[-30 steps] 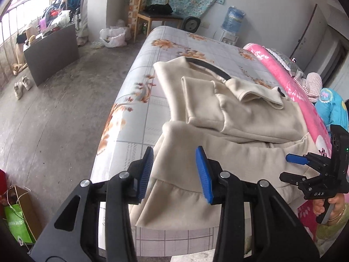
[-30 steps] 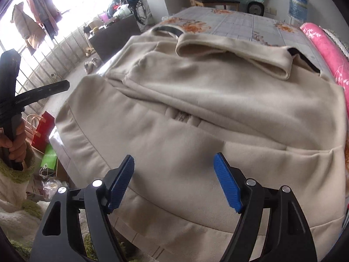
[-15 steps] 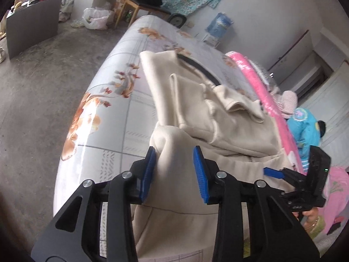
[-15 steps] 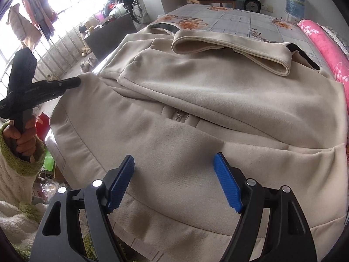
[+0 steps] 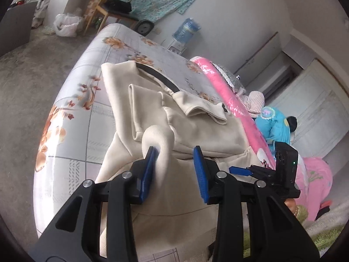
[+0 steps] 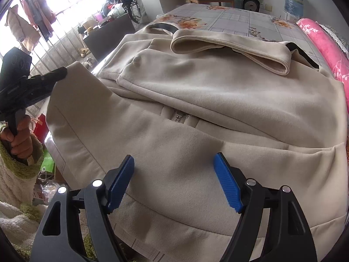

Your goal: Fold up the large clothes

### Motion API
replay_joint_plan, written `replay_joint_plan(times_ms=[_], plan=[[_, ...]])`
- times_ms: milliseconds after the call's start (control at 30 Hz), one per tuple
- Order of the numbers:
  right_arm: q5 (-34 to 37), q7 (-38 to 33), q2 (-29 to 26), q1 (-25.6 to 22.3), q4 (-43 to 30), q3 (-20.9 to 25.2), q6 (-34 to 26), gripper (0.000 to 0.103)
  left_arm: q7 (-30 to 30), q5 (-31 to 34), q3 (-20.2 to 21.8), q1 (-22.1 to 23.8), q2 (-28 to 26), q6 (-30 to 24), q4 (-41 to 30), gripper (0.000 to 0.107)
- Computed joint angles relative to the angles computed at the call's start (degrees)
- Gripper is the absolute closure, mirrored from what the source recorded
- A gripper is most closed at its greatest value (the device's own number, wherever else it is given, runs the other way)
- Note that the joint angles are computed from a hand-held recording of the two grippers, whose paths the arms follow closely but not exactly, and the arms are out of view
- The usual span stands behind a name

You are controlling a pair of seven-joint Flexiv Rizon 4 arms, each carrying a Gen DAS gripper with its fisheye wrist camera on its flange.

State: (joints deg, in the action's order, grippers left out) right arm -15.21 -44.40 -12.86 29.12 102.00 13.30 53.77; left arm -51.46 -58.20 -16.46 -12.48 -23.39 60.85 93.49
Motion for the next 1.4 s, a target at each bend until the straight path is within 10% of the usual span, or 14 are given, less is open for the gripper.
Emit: replay_joint_plan(times_ms=[133, 633, 1133, 1400], plan=[[-0.2, -0.2, -0.3, 0.0, -0.1, -0.1, 0.2, 0.029, -19.1, 26.2, 10.1, -5.4, -3.7, -4.8, -7.0, 0.074], [-0.5, 1.6, 0.5, -0.1, 0.9, -0.3, 1.4, 0.029, -45.9, 67.9, 20.0, -15.3, -6.4, -16.9, -21.7, 0.089], [-10.6, 23.4, 18.9, -8.2, 18.0, 0.4, -1.5, 0.041, -50.1, 76.9, 18.1, -15.7, -7.1, -21.0, -25.0, 0.089], [-11.2, 22.3, 17.1, -11.9, 18.0, -1.0, 3.3, 0.059, -51.3, 77.9, 18.1, -16.2, -7.3, -22.5, -25.9, 0.089]])
